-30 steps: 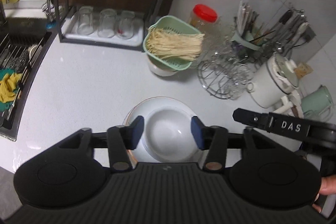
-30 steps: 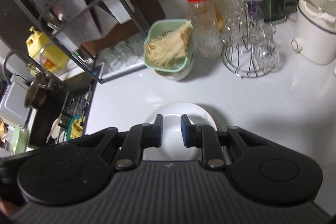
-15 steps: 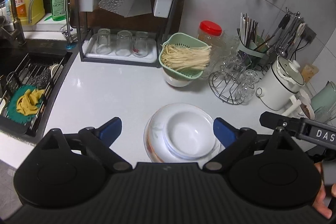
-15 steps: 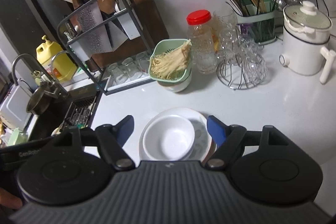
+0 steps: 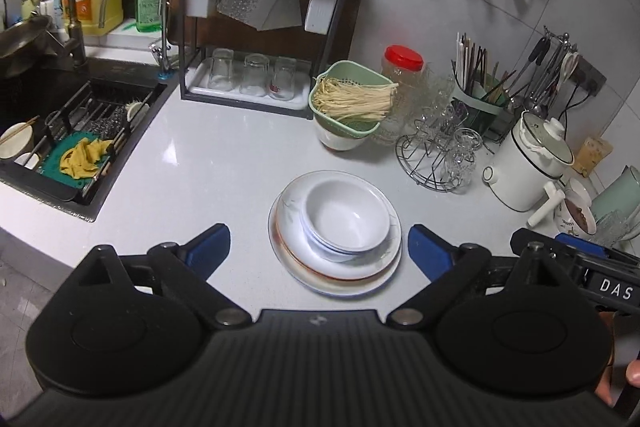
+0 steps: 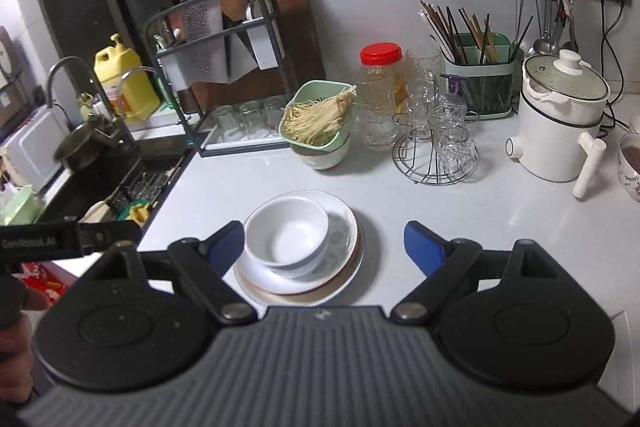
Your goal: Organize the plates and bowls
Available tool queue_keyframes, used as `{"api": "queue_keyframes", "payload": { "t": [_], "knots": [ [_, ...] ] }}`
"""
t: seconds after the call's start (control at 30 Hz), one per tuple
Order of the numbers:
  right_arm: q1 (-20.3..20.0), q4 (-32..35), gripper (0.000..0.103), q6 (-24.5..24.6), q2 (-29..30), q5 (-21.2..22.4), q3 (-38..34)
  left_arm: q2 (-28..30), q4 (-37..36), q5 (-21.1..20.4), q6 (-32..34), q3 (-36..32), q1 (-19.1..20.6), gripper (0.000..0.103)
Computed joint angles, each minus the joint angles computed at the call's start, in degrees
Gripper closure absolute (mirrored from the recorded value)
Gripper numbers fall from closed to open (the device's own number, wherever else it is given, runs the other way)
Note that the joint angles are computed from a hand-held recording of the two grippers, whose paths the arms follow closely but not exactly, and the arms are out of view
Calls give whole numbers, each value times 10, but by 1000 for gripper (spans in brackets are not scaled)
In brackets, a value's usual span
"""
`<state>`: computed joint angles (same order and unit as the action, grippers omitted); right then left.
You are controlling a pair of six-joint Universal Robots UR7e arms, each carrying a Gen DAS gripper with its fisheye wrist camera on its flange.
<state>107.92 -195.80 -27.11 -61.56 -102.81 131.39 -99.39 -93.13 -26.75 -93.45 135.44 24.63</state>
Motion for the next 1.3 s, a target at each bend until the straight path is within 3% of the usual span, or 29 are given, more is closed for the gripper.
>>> {"api": "queue_keyframes", "payload": {
  "t": [0.13,0.47,0.8,1.3],
  "knots": [
    [-10,12,15,-3,-25,11,22,25,84,-23,-75,-15,-36,4],
    [-2,0,15,-7,-52,8,64,24,148,-74,-179,-4,-101,4],
    [-1,-53,15,6,-49,8,101,12,186,-110,-197,8,-139,4],
    [18,-116,15,-3,-40,-10,131,5,267,-127,-259,6,-194,4]
  ]
}}
